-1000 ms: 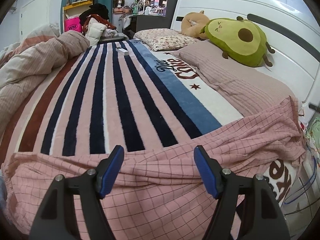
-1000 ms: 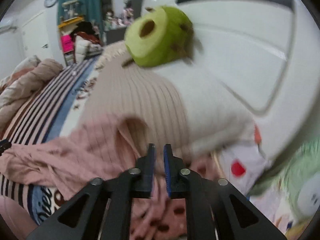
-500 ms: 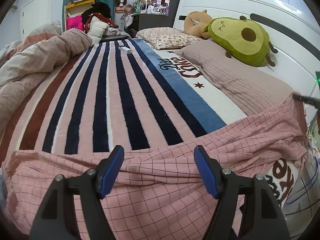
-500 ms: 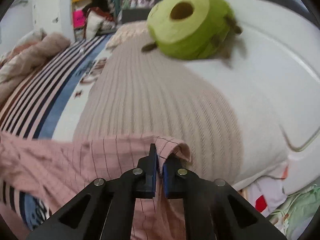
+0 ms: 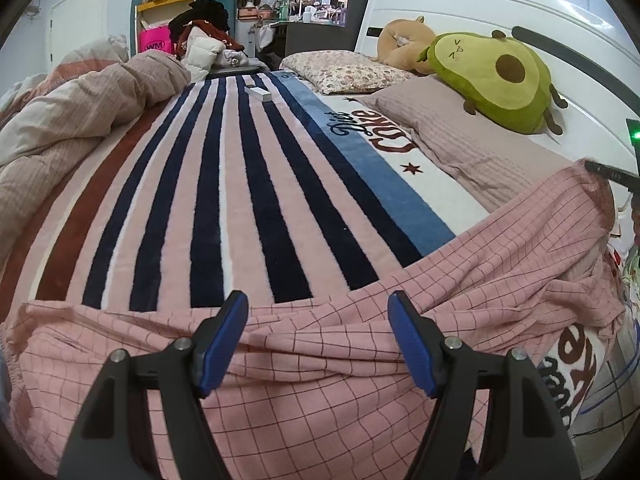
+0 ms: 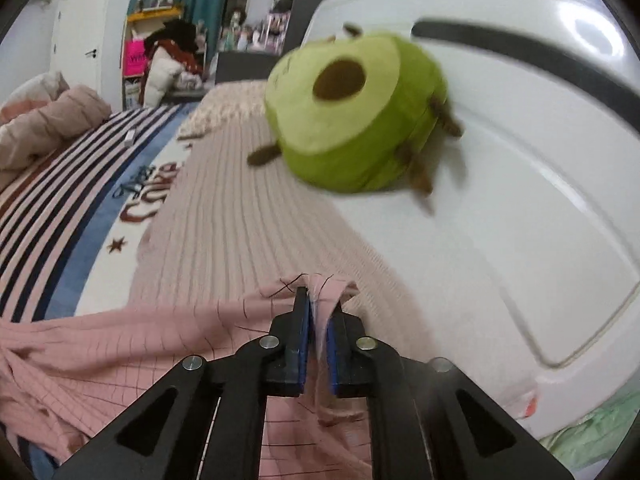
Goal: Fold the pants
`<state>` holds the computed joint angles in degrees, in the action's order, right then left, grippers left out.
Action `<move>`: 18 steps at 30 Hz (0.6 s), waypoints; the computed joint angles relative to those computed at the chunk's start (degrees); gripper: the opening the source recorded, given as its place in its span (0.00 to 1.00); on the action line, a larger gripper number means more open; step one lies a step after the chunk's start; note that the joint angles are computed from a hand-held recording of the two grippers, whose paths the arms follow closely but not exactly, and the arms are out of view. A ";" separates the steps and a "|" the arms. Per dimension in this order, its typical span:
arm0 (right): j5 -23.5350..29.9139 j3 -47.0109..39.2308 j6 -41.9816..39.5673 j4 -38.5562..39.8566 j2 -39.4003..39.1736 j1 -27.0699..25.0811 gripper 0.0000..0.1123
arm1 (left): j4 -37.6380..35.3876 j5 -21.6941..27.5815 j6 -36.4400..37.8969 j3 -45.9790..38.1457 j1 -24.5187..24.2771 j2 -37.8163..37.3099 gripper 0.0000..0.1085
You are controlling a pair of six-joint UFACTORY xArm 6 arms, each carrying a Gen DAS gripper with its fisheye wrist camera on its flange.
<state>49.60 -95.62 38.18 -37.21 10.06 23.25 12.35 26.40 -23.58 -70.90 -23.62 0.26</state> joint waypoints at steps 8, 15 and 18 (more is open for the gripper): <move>-9.65 16.70 0.09 3.49 -13.38 2.66 0.57 | -0.33 0.04 -0.06 0.83 -0.71 -1.57 0.63; -8.82 31.60 -11.00 16.89 -26.21 8.67 0.57 | 0.50 0.67 -1.76 3.12 -2.83 -4.83 0.63; -7.22 36.49 -11.99 18.22 -28.62 11.06 0.57 | 1.32 1.39 -3.10 4.28 -3.76 -6.39 0.63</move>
<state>42.38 -59.14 26.19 -18.99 -18.56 34.31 13.67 27.79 -26.68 -66.62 -27.37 -6.14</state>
